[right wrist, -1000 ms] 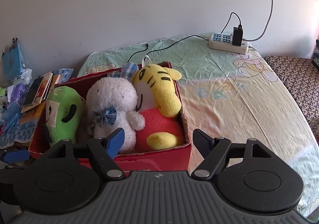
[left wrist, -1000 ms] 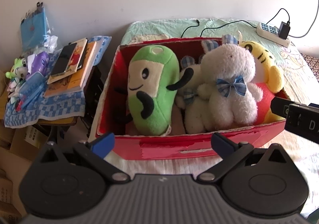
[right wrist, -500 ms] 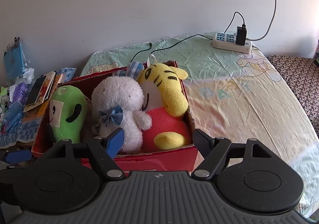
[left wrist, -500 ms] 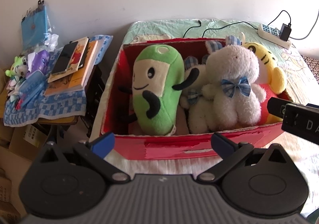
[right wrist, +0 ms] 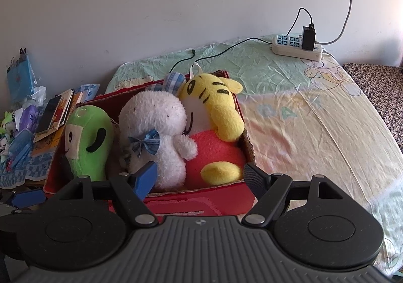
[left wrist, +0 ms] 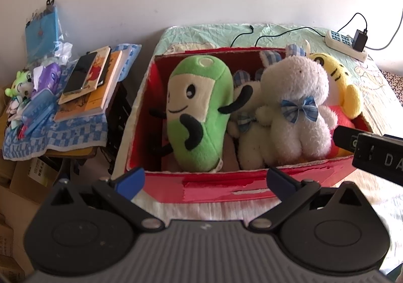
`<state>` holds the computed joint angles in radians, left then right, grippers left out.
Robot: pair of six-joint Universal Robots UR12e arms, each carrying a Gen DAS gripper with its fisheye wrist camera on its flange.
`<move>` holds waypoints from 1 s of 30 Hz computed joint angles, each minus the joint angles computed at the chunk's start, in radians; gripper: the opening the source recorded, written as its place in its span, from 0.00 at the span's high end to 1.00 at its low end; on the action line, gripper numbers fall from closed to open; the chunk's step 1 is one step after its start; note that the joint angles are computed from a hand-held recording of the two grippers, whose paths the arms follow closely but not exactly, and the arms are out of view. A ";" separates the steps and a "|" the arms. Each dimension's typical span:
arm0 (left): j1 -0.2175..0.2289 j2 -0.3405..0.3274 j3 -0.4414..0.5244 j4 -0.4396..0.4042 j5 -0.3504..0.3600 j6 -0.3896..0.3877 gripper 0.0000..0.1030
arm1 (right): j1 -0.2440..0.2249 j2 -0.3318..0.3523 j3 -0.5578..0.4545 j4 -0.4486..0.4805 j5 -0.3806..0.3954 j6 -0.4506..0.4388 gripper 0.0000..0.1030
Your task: Organize objects
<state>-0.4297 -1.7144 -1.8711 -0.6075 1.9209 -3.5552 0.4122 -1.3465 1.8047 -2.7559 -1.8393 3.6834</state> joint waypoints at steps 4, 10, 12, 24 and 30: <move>0.002 -0.002 0.000 -0.002 -0.005 0.001 0.00 | 0.000 0.001 0.000 -0.001 0.002 0.000 0.24; 0.005 -0.003 -0.001 -0.003 -0.014 -0.004 0.00 | -0.001 0.003 0.003 -0.009 0.013 -0.004 0.26; 0.007 -0.003 -0.001 -0.005 -0.020 -0.004 0.00 | -0.002 0.005 0.001 -0.006 0.015 -0.006 0.27; 0.016 -0.005 0.001 -0.006 -0.046 -0.011 0.00 | -0.006 0.012 -0.003 -0.007 0.023 -0.022 0.30; 0.016 -0.008 0.003 0.001 -0.051 -0.002 0.00 | -0.009 0.012 -0.001 -0.012 0.027 -0.030 0.30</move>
